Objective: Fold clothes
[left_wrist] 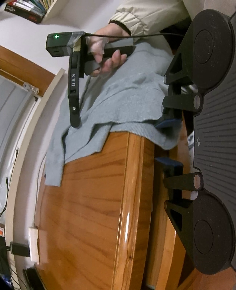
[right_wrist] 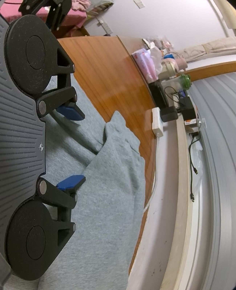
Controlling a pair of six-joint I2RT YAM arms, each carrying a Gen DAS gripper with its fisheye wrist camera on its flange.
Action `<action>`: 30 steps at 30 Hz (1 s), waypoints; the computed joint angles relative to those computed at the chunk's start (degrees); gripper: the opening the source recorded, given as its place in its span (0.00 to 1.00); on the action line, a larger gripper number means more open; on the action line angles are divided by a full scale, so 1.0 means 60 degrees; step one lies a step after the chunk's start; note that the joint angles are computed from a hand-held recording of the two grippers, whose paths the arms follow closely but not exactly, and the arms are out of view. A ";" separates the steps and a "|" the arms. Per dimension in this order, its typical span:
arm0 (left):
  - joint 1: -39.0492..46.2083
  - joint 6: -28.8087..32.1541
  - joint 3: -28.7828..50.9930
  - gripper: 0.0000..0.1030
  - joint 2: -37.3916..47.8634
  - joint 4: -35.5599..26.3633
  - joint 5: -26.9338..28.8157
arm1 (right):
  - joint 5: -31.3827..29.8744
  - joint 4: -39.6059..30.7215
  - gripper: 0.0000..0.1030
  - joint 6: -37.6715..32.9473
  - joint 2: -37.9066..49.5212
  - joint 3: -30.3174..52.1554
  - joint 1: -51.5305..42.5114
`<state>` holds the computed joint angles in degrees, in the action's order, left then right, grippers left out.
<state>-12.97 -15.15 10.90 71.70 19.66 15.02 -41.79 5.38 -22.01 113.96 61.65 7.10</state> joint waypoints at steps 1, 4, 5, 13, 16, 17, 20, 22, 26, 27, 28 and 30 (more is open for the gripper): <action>0.0071 -0.0036 -0.0004 0.31 0.0160 0.0163 0.0182 | 0.0000 0.0000 0.64 0.0000 0.0000 0.0000 0.0000; 0.0230 0.0023 0.0151 0.05 0.0189 -0.0237 0.0694 | -0.0003 -0.0005 0.64 0.0007 -0.0002 0.0003 -0.0005; 0.0244 0.0158 0.0300 0.05 -0.0199 -0.1034 0.0618 | -0.0006 -0.0014 0.64 0.0003 -0.0003 0.0004 -0.0003; 0.1552 0.1401 0.1220 0.04 -0.3089 -0.7354 0.0969 | -0.0154 0.0043 0.64 0.0099 0.0042 0.0023 -0.0071; 0.1622 0.1632 0.1138 0.06 -0.2275 -0.7139 0.1517 | -0.0188 0.0000 0.64 0.0077 0.0057 0.0052 -0.0082; 0.1587 0.1654 0.1105 0.08 -0.2113 -0.6976 0.1591 | -0.0175 -0.0010 0.65 0.0057 0.0058 0.0056 -0.0073; 0.0971 0.1433 0.1016 0.26 -0.1848 -0.5875 0.0712 | -0.0141 -0.0063 0.66 -0.0002 0.0061 0.0078 -0.0041; 0.0695 0.1445 0.0984 0.31 -0.1518 -0.4916 0.0168 | -0.0132 -0.0069 0.66 -0.0017 0.0053 0.0075 -0.0029; 0.0991 0.1452 0.0820 0.43 -0.0048 -0.2306 0.0274 | -0.0158 -0.0088 0.67 -0.0067 0.0052 0.0067 -0.0051; 0.1068 0.1443 0.0818 0.43 0.0266 -0.1834 0.0474 | -0.0173 -0.0113 0.67 -0.0091 0.0063 0.0081 -0.0061; 0.1095 0.1367 0.0710 0.43 0.0490 -0.1258 0.0610 | -0.0178 -0.0129 0.67 -0.0107 0.0068 0.0089 -0.0063; 0.1134 0.1251 0.0579 0.43 0.0918 -0.0398 0.1001 | -0.0172 -0.0142 0.67 -0.0117 0.0057 0.0086 -0.0056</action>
